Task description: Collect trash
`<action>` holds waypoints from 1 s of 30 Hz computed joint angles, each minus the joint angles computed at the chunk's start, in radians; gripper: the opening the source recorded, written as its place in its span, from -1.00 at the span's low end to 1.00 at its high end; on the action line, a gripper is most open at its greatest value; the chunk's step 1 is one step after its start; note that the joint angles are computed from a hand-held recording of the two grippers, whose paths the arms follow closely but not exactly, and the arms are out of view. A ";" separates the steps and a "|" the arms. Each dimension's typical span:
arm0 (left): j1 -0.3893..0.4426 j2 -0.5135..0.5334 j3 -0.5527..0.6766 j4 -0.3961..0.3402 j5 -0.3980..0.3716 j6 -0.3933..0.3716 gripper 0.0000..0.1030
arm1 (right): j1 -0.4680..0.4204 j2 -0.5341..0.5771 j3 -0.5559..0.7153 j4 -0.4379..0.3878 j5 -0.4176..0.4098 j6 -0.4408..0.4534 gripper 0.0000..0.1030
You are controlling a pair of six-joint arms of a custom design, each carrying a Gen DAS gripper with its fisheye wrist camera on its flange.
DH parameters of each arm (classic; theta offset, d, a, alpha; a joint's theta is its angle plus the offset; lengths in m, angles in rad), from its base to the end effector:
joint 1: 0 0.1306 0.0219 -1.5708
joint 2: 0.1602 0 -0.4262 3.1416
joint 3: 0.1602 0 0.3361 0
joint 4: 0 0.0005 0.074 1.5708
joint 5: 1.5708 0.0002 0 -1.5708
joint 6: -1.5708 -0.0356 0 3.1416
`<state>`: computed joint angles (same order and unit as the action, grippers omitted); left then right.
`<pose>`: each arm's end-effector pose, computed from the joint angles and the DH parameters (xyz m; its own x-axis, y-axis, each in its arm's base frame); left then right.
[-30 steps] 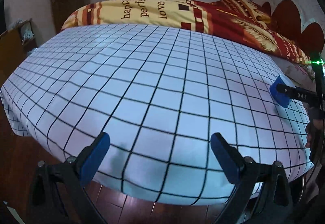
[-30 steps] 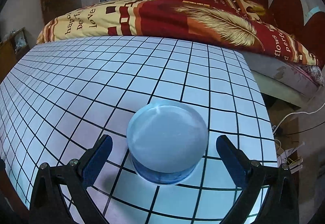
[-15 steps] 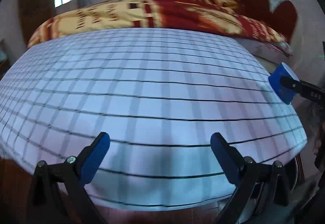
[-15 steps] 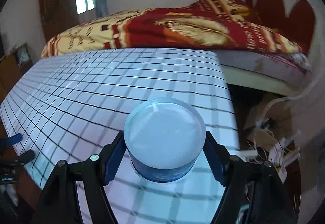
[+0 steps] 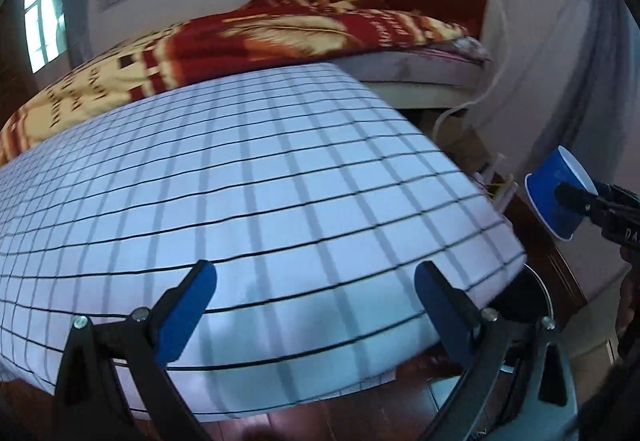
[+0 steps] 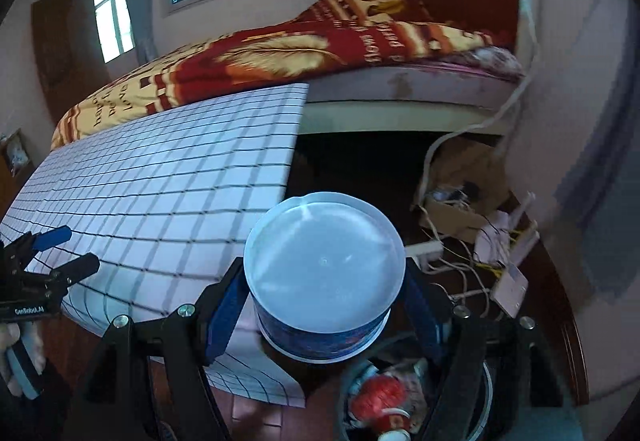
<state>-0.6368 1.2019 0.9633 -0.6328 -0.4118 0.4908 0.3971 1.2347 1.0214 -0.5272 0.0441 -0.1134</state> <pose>0.2724 -0.1844 0.3864 -0.7018 -0.0182 -0.7121 0.0079 0.9994 -0.0333 0.3296 0.1360 0.4050 -0.6585 -0.1536 -0.7368 -0.2837 0.9574 0.0540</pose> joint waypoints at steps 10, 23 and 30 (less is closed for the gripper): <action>-0.166 0.134 0.105 0.005 0.003 0.006 0.94 | -0.234 -0.115 -0.174 -0.039 -0.084 0.058 0.47; -0.298 0.255 0.184 -0.028 0.013 0.029 0.94 | -0.323 -0.022 -0.292 -0.021 -0.106 0.155 0.53; -0.318 0.238 0.188 -0.043 -0.020 0.044 0.94 | -0.279 -0.060 -0.301 -0.068 0.000 0.106 1.00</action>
<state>-0.9546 1.4398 1.1512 -0.6757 -0.4315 0.5346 0.1185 1.1748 0.7199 -0.5948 0.0439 -0.0073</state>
